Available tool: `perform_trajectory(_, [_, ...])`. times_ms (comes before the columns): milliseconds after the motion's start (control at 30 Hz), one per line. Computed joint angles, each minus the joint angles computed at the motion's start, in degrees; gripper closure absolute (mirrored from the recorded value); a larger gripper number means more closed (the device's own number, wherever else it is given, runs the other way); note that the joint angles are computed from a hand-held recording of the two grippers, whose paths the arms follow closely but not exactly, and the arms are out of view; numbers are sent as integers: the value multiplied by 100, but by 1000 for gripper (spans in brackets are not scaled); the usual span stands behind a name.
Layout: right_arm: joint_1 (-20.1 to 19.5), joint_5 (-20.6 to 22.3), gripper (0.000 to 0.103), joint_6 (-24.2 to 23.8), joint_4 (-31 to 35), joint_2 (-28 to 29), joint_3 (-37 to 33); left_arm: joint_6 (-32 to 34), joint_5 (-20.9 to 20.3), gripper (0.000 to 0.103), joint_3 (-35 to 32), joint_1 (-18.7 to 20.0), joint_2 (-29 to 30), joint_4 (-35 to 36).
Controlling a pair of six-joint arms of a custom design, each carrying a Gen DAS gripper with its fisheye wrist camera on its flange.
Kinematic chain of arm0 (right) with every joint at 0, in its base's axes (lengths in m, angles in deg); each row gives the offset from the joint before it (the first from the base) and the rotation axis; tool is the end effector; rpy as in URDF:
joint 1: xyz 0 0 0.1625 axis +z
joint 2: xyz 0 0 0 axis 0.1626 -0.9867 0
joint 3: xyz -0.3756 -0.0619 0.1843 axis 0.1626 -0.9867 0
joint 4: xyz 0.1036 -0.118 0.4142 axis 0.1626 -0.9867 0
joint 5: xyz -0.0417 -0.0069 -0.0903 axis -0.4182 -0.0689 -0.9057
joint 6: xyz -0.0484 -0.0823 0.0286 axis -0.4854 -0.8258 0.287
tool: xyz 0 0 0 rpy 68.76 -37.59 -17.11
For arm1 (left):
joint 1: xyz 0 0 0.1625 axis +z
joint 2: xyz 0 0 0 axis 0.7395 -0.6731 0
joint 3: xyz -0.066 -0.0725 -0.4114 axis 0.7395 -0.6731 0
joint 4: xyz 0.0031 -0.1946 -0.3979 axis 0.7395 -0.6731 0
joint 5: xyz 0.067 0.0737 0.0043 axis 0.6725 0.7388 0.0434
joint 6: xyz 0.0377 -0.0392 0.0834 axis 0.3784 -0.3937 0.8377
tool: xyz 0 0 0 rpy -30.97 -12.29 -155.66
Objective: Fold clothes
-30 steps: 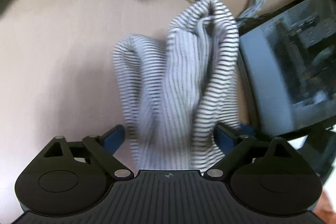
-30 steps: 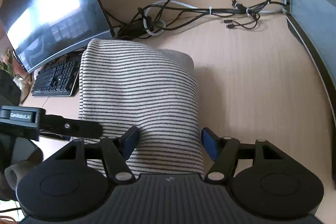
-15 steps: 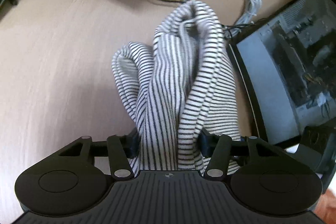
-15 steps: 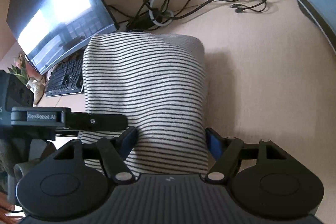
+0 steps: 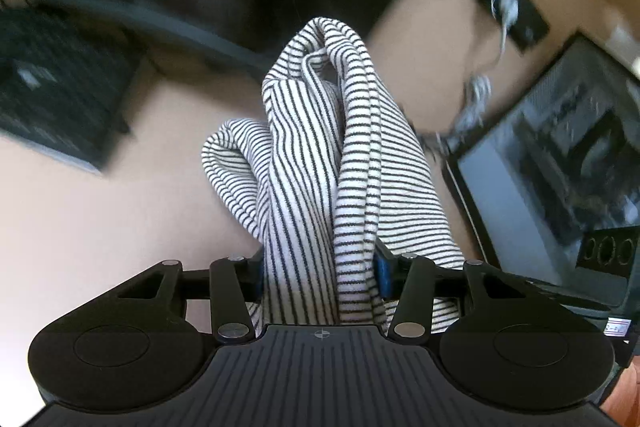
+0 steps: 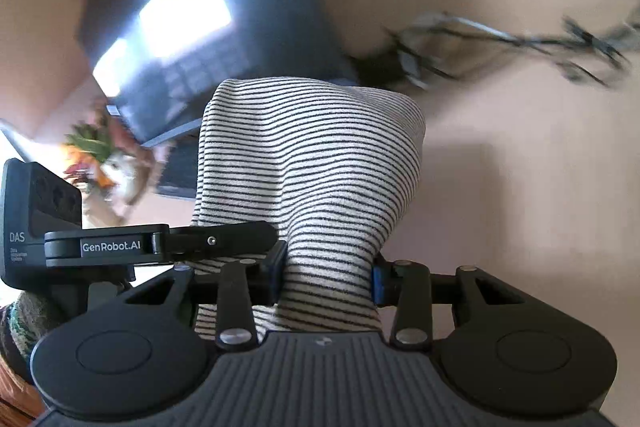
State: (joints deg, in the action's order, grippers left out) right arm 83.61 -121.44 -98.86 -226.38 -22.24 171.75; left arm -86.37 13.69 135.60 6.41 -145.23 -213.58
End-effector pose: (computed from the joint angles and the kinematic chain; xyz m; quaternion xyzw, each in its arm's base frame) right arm 0.1878 -0.6733 0.0874 -0.3744 0.9164 -0.1291 0.0586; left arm -0.1151 -0.5099 0.2011 -0.0470 0.8704 -0.4622 0.1630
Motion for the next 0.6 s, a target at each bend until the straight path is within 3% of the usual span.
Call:
perform_trajectory(67, [112, 188, 64, -164, 29, 132, -88, 79, 241, 52, 117, -48, -229, 19])
perform_trajectory(167, [243, 175, 64, -342, 21, 398, -238, 55, 190, 48, 189, 167, -353, 87])
perform_trajectory(267, [341, -412, 63, -392, 14, 756, -408, -270, -213, 46, 349, 653, -430, 336])
perform_trajectory(333, [415, -983, 55, -455, -252, 932, -367, -445, -385, 45, 501, 804, -551, 406])
perform_trajectory(433, [482, -1187, 54, -629, -586, 949, -236, 97, 20, 46, 598, 524, -759, 238])
perform_trajectory(500, [538, -1316, 54, -663, -705, 958, -212, 829, 377, 45, 484, 286, -814, -44])
perform_trajectory(600, [610, -1498, 53, -735, -1077, 964, -59, 1598, -6, 33, 105, 310, -656, -616])
